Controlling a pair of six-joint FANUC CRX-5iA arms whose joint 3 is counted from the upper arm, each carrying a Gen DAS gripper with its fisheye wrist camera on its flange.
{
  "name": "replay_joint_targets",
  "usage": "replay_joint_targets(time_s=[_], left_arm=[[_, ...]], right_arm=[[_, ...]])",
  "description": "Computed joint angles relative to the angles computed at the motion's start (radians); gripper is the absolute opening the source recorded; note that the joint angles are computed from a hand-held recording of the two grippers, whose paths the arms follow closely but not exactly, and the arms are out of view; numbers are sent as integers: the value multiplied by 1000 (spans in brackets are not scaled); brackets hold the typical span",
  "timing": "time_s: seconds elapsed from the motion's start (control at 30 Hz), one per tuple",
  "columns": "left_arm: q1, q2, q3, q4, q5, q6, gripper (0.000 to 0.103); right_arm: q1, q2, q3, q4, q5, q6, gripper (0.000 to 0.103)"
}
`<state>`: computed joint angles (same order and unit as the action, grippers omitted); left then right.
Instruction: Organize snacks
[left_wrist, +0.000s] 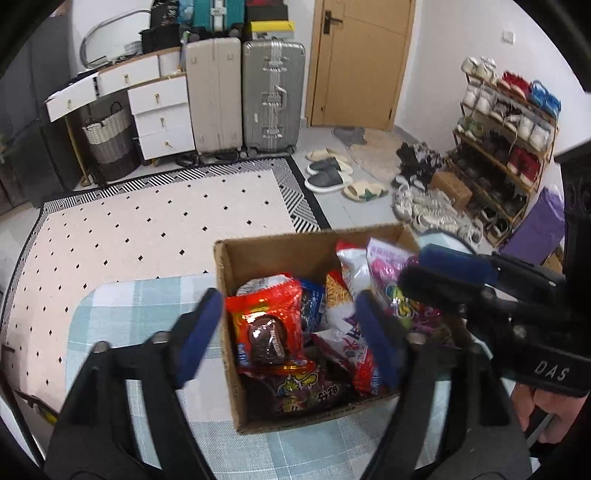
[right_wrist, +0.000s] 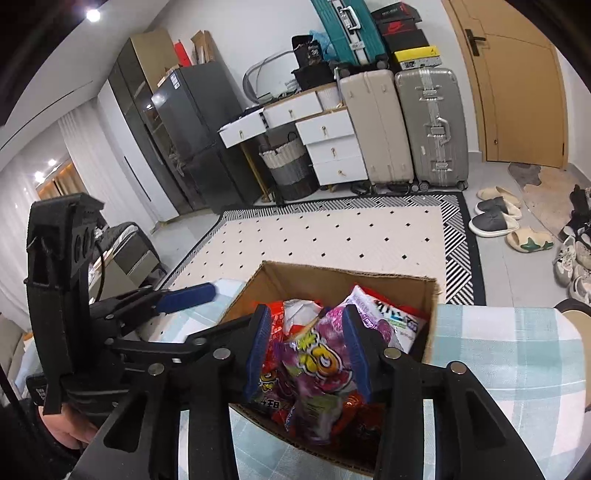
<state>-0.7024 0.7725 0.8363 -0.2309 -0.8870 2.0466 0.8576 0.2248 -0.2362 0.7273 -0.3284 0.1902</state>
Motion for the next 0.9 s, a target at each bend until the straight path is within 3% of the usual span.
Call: replay_joint_targets(time_s=[0.13,0.23,0.37,0.5,0.57,0.6,0.67,0.73,0.8,0.9], left_arm=[[-29,-88,-86,-108,37,105,80],[-69,-134,-110,-223,21,191,82],[-104,-229,-210,-296,65,271,82],[-182,-332,-308,-464,66,414,86],[-234,-378,-350,-568,48,511,98],[-262,-404,-376,-620,41,564,103],[-316,-440,-409,-716,9,665,103],[-356,-480,-453,-761,3,732,103],[-396,-511,-488,-806,-14,783,103],[-461,-555,-539,-875,-60,845,103]], right_arm=[[9,-50,-49,101,-3,-90,46],[14,-101,-102,223,1,-195,52],[27,-181,-180,405,-17,-360,55],[41,-268,-289,676,-63,-630,80],[53,-311,-347,791,-79,-744,82],[72,-328,-371,824,-110,-781,82],[111,-363,-423,893,-169,-865,86],[178,-397,-478,928,-271,-946,91],[216,-425,-522,975,-314,-1030,93],[319,-450,-558,944,-435,-1047,96]])
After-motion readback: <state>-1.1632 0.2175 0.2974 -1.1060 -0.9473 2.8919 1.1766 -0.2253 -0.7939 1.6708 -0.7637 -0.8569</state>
